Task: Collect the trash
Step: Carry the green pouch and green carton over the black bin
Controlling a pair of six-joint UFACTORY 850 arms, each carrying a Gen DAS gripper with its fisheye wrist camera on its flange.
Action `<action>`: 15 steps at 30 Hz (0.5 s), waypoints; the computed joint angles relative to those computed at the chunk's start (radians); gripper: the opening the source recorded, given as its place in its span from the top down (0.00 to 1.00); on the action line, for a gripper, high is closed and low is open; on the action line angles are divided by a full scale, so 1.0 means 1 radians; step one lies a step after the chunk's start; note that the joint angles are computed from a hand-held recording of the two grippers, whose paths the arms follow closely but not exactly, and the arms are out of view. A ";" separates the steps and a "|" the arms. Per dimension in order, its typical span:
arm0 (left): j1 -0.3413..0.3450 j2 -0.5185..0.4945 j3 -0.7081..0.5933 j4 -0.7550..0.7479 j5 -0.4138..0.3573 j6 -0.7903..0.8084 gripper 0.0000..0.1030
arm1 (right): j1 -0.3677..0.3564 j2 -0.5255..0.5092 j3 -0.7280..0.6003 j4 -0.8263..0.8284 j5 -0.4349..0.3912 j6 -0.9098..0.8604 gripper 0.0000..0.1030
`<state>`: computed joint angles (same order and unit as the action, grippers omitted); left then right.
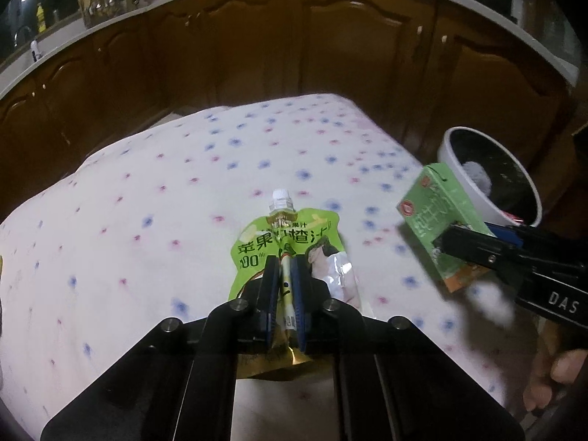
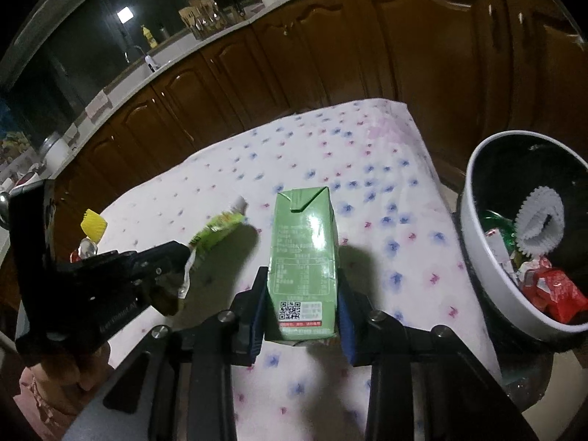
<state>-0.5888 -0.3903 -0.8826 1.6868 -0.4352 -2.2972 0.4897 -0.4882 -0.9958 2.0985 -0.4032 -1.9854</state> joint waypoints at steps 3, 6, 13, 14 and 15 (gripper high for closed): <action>-0.026 0.000 -0.011 0.030 0.005 -0.032 0.93 | -0.010 0.030 0.030 0.026 -0.009 -0.032 0.68; -0.053 -0.006 -0.027 0.027 -0.002 -0.023 0.93 | -0.023 0.066 0.073 0.077 -0.018 -0.088 0.68; -0.095 -0.029 -0.082 0.026 0.005 0.008 0.93 | -0.083 0.133 0.157 0.150 -0.040 -0.153 0.68; -0.101 -0.035 -0.096 0.021 0.005 0.022 0.94 | -0.097 0.143 0.169 0.155 -0.049 -0.155 0.68; -0.107 -0.041 -0.107 0.017 0.005 0.032 0.94 | -0.106 0.148 0.175 0.160 -0.051 -0.158 0.68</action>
